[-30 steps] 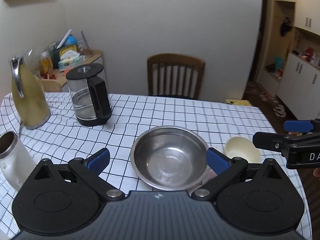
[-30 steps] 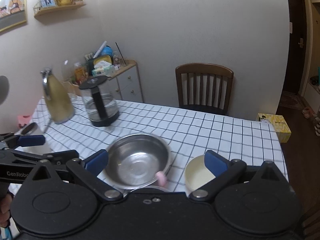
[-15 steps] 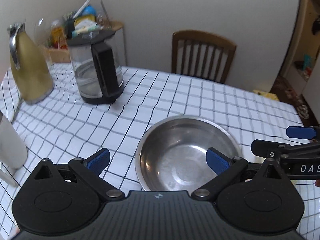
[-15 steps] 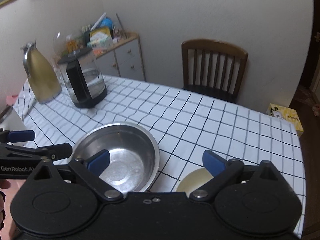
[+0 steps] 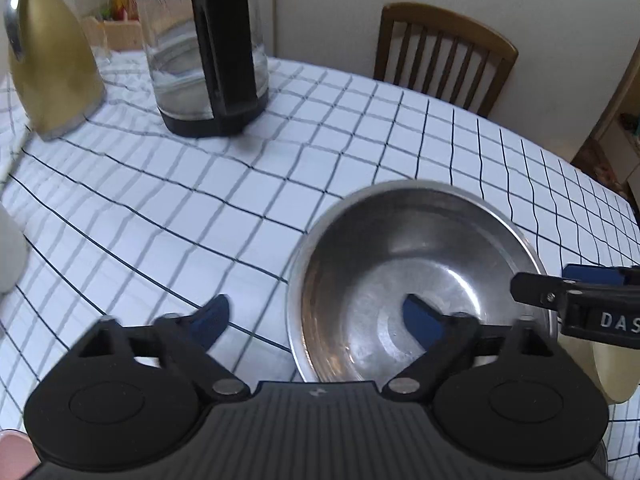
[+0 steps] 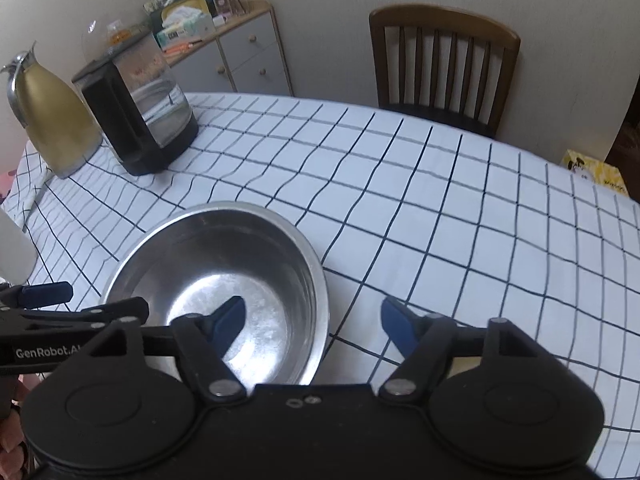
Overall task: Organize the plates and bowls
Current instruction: 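Close the left tool on the steel bowl rim while the right tool grips beside it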
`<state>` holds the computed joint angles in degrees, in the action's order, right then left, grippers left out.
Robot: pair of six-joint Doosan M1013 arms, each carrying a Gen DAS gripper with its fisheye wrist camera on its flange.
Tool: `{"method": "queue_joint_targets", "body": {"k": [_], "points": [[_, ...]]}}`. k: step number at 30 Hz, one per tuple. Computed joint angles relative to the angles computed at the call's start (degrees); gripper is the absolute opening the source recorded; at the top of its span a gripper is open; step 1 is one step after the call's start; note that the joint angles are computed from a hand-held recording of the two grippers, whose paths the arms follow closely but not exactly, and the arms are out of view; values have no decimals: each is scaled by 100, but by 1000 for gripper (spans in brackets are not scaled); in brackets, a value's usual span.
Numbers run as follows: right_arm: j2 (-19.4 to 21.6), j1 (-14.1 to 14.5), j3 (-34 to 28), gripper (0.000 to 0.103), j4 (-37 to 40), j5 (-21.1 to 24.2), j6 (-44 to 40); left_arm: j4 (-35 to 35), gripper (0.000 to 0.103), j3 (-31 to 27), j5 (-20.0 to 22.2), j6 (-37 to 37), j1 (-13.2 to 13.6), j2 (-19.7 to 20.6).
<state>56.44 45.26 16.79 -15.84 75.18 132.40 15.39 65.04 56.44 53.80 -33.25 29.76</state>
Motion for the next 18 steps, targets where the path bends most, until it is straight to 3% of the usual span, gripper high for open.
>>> {"method": "queue_joint_targets", "body": {"k": [1, 5, 7, 9, 11, 13, 18], "points": [[38, -9, -59, 66, 38, 45, 1, -156, 65, -36, 42, 70, 30, 26], [79, -42, -88, 52, 216, 59, 66, -294, 59, -62, 59, 91, 59, 63], [138, -43, -187, 44, 239, 134, 30, -369, 45, -65, 70, 153, 70, 67], [153, -40, -207, 39, 255, 165, 20, -395, 38, -114, 161, 143, 77, 98], [176, -39, -237, 36, 248, 212, 58, -401, 36, -125, 175, 115, 86, 108], [155, -41, -187, 26, 275, 192, 86, -367, 29, -135, 200, 47, 93, 114], [195, -13, -284, 13, 125, 297, 179, -308, 23, -173, 297, -6, 102, 124]]}}
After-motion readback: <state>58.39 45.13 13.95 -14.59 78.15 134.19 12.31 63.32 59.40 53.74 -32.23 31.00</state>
